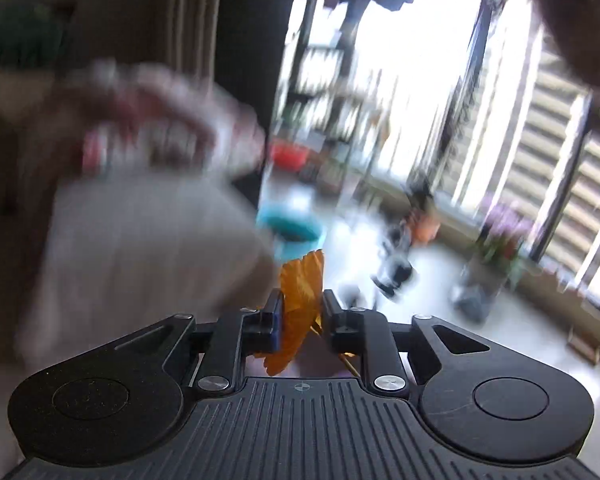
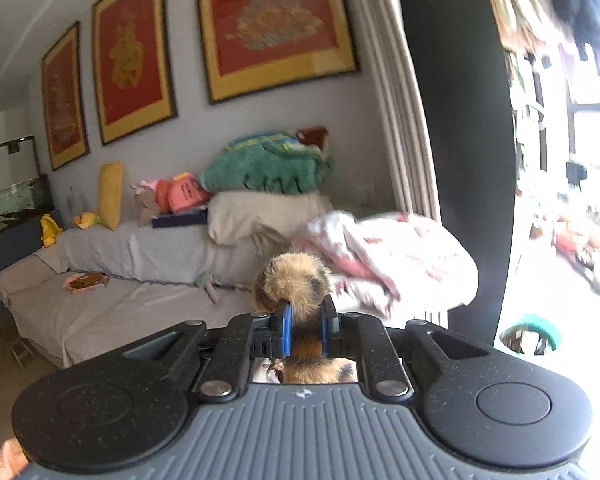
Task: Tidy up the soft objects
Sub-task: 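Carry the flower and fur keychain into the pink box and open both grippers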
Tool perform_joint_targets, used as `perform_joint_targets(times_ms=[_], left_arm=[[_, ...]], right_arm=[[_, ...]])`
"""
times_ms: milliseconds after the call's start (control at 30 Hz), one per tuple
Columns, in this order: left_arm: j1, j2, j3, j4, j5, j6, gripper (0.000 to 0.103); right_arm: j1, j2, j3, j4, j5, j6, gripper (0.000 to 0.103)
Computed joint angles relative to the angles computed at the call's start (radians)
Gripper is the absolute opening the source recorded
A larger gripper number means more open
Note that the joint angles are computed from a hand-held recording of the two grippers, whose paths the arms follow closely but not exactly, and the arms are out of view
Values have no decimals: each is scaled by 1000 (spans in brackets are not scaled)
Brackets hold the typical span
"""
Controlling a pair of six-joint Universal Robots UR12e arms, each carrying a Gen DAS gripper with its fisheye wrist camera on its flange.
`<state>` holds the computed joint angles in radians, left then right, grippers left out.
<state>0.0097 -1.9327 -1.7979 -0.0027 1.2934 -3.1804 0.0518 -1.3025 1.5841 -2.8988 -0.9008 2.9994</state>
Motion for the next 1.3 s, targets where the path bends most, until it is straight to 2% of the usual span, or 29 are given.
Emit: perform_joint_targets(times_ms=[33, 67, 200, 267, 333, 400, 467, 533, 633, 700, 767, 867, 933, 1033, 1067, 1133, 1200, 1233, 1300], left_arm=[[3, -13, 4, -29, -12, -10, 22], [18, -13, -23, -17, -44, -34, 23], [79, -2, -40, -36, -167, -198, 23], [100, 20, -39, -88, -186, -202, 23], [109, 33, -46, -111, -167, -171, 23], [126, 32, -62, -84, -199, -185, 24], [134, 34, -93, -24, -243, -262, 24], [138, 8, -94, 13, -283, -333, 24], [140, -39, -81, 5, -356, -457, 24], [136, -48, -95, 28, -359, -500, 24], [138, -50, -88, 34, -339, -471, 24], [156, -38, -105, 142, -374, -481, 24], [172, -17, -117, 190, -410, -484, 24], [177, 26, -135, 211, -360, -459, 24], [181, 43, -148, 230, -339, -454, 24], [192, 68, -173, 279, -318, -462, 24], [207, 99, -207, 327, -296, -461, 24], [215, 116, -225, 343, -277, -443, 24], [227, 159, -272, 370, -200, -381, 24]], right_arm=[[1, 9, -5, 20, -7, -3, 13], [3, 17, -10, 43, -12, -8, 13], [15, 46, -28, 142, -27, -37, 13], [26, 58, -33, 166, -42, -46, 13], [36, 72, -41, 194, -38, -54, 13], [41, 86, -40, 239, -19, -68, 13], [45, 104, -36, 300, 7, -80, 13], [49, 124, -26, 347, 10, -68, 13], [56, 157, -13, 381, -57, 5, 13], [57, 169, 1, 371, -112, 17, 13], [56, 182, 2, 405, -141, 5, 13], [57, 195, -1, 439, -147, -15, 13], [58, 202, -2, 431, -103, -34, 13], [65, 213, -13, 457, -22, -78, 13], [74, 220, -23, 479, -17, -90, 13], [100, 236, -45, 524, -57, -102, 13], [127, 253, -58, 546, -133, -104, 13], [142, 260, -61, 544, -182, -103, 13], [157, 258, -44, 483, -217, -111, 13]])
